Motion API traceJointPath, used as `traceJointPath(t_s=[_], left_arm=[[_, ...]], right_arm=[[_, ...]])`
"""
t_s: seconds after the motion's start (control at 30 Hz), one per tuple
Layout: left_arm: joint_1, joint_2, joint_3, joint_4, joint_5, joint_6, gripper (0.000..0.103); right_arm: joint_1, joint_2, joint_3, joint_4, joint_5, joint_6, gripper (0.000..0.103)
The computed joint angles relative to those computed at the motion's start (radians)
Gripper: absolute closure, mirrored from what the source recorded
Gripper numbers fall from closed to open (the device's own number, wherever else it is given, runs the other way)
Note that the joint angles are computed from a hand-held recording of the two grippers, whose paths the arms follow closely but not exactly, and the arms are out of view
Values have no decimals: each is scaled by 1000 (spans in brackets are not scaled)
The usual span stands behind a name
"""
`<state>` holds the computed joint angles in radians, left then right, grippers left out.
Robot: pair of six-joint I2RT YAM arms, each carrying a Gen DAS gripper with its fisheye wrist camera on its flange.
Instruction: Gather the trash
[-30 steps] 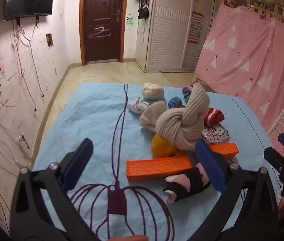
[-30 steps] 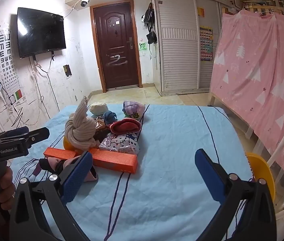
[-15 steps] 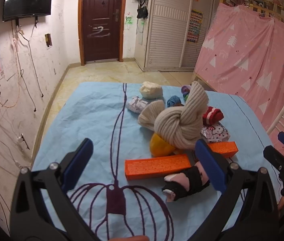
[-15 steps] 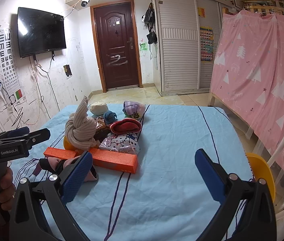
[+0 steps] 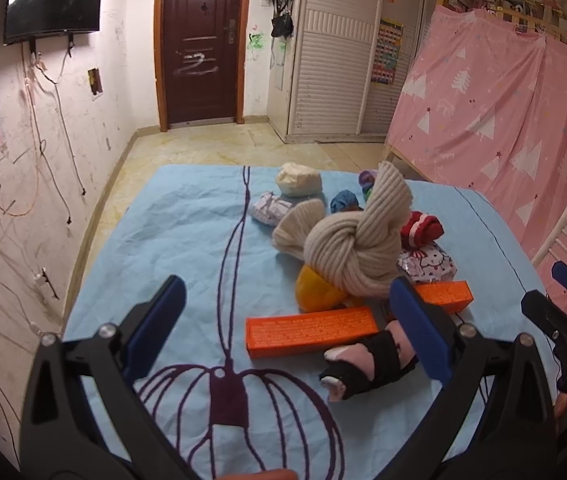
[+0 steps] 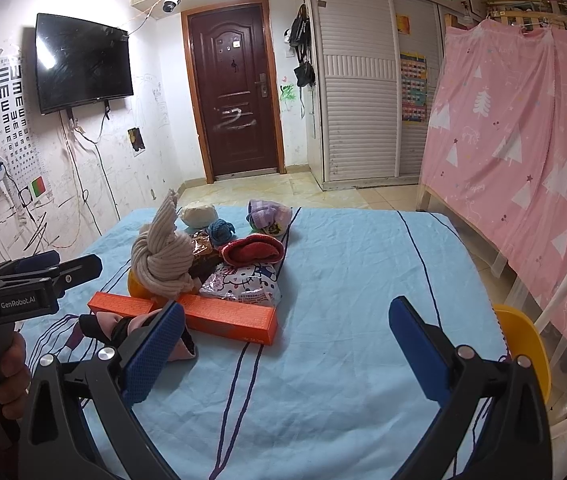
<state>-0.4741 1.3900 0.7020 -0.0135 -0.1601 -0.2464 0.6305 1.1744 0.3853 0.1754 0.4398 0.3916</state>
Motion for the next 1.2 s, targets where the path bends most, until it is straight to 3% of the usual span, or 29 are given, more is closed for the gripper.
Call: traceJointPath(t_s=[1.2], left_arm=[[-23, -2, 8, -15, -11, -1, 5]], right_arm=[[8, 17, -2, 16, 3, 4, 8]])
